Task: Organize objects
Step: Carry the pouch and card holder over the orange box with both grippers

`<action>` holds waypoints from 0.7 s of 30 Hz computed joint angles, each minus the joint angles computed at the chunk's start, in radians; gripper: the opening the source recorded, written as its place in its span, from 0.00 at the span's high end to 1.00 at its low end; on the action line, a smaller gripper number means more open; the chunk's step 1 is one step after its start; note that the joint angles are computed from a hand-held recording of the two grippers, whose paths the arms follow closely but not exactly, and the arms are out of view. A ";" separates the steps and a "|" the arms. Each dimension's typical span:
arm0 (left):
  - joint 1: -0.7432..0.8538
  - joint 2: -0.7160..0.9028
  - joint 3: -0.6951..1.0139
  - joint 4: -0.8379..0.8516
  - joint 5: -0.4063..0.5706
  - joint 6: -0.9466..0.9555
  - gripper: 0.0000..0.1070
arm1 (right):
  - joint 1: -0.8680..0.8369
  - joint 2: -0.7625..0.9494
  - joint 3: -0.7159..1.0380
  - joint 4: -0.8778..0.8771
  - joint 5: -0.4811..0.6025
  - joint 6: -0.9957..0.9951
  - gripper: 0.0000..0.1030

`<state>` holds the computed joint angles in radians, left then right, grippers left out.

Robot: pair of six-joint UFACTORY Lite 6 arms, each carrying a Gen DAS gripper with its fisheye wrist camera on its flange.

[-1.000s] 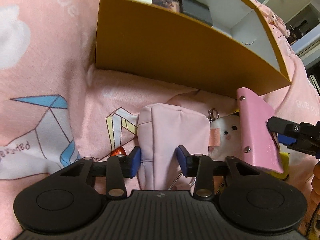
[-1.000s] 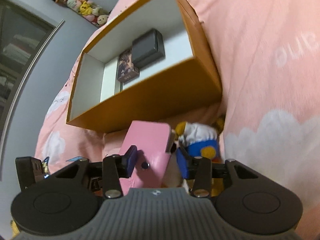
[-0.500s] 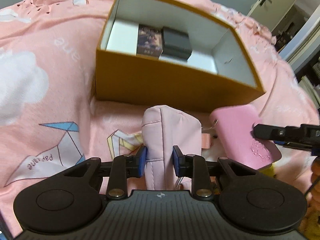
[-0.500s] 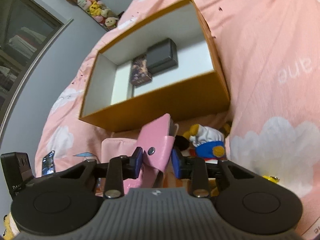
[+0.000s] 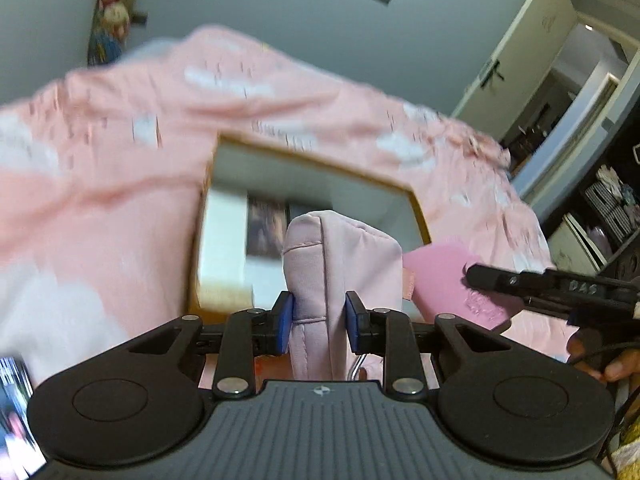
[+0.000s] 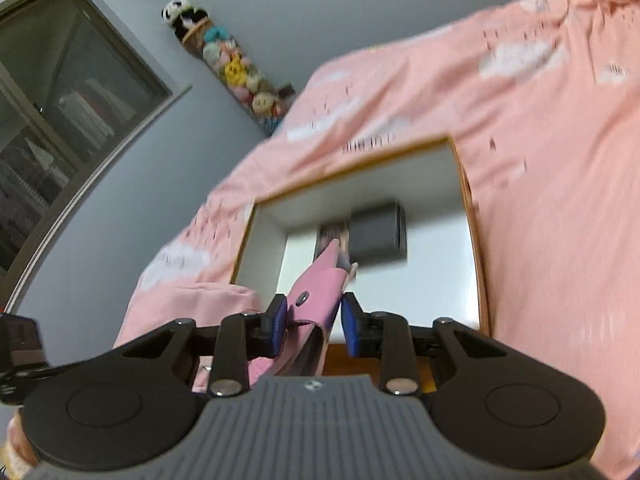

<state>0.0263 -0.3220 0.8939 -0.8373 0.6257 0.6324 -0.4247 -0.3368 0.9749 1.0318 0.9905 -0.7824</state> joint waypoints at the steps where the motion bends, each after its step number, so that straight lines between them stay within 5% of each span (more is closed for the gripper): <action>1: -0.003 0.026 0.035 0.006 -0.014 -0.007 0.72 | 0.044 0.037 0.027 -0.002 -0.058 0.016 0.70; 5: -0.013 0.172 0.168 -0.003 -0.048 -0.001 0.72 | 0.203 0.193 0.088 -0.028 -0.266 0.059 0.70; 10: -0.033 0.351 0.302 0.036 -0.063 -0.029 0.71 | 0.338 0.419 0.157 -0.035 -0.402 0.095 0.70; 21: 0.006 0.512 0.394 -0.026 -0.032 0.054 0.71 | 0.470 0.708 0.344 -0.123 -0.426 0.188 0.70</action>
<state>0.0325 0.1903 1.2876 -0.8633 0.5932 0.6860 0.0455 0.3712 1.3187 0.9090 0.5646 -0.5948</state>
